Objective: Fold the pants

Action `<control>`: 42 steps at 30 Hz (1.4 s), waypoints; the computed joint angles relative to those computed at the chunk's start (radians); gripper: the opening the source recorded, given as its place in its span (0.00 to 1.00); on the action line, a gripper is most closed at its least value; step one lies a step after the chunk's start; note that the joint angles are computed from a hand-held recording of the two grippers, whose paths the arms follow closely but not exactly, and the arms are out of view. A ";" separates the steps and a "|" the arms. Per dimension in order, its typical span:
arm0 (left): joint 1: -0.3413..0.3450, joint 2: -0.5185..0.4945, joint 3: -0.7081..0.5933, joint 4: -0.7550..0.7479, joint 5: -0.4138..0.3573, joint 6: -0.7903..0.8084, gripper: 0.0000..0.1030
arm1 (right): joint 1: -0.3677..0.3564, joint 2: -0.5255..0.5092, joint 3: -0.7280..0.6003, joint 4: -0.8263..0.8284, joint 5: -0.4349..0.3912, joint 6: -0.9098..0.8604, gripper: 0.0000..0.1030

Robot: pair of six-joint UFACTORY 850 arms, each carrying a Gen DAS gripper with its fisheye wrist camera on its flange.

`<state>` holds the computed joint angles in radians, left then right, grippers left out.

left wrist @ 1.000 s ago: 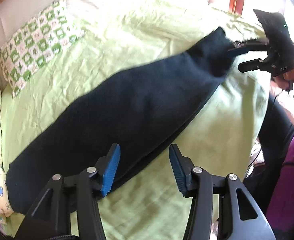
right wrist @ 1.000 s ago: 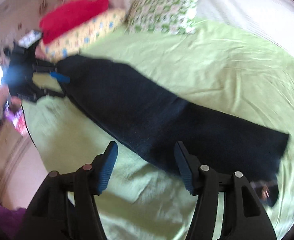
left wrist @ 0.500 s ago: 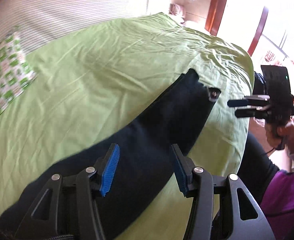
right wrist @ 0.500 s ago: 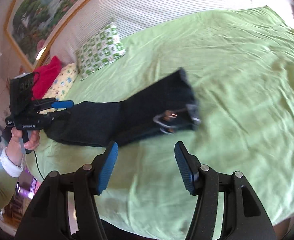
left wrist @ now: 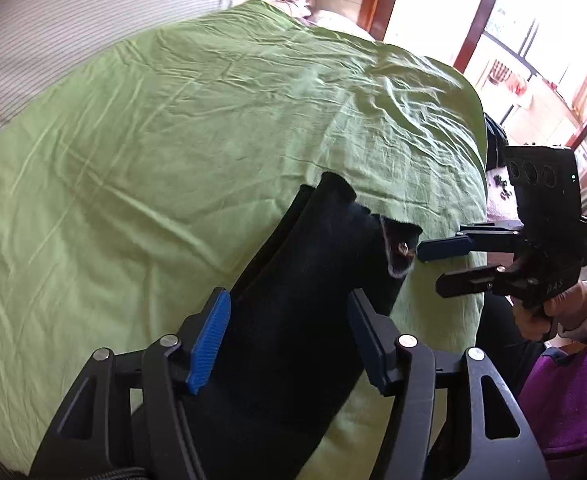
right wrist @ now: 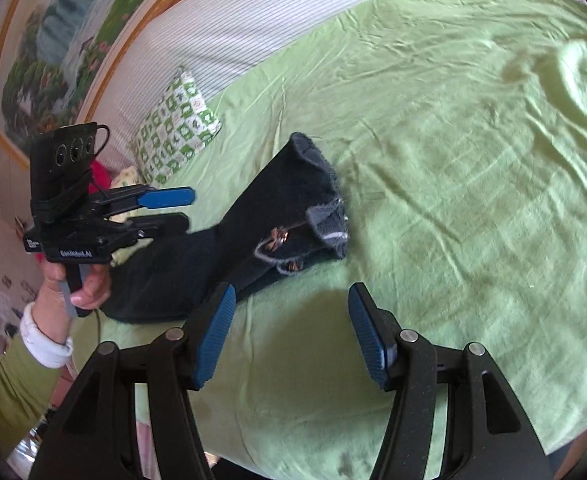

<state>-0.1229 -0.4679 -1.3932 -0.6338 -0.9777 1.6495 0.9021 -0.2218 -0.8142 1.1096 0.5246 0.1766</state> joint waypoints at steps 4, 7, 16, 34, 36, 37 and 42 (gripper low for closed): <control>-0.056 -0.063 -0.061 0.051 -0.025 -0.058 0.60 | -0.017 -0.007 0.006 -0.067 0.024 0.113 0.58; -0.097 -0.121 -0.113 0.106 -0.018 -0.134 0.60 | -0.021 -0.010 0.014 -0.080 0.054 0.183 0.58; -0.114 -0.281 -0.306 0.132 -0.215 -0.284 0.62 | -0.016 -0.034 -0.002 -0.084 0.079 0.187 0.49; -0.155 -0.199 -0.285 -0.070 -0.321 -0.225 0.10 | 0.021 0.065 0.148 -0.021 0.340 0.283 0.11; -0.171 -0.190 -0.280 -0.087 -0.326 -0.218 0.10 | 0.040 0.109 0.174 0.065 0.377 0.211 0.11; -0.177 -0.184 -0.271 -0.087 -0.313 -0.213 0.10 | 0.047 0.123 0.183 0.086 0.390 0.196 0.11; -0.158 -0.179 -0.237 -0.084 -0.305 -0.211 0.10 | 0.062 0.145 0.190 0.052 0.385 0.177 0.11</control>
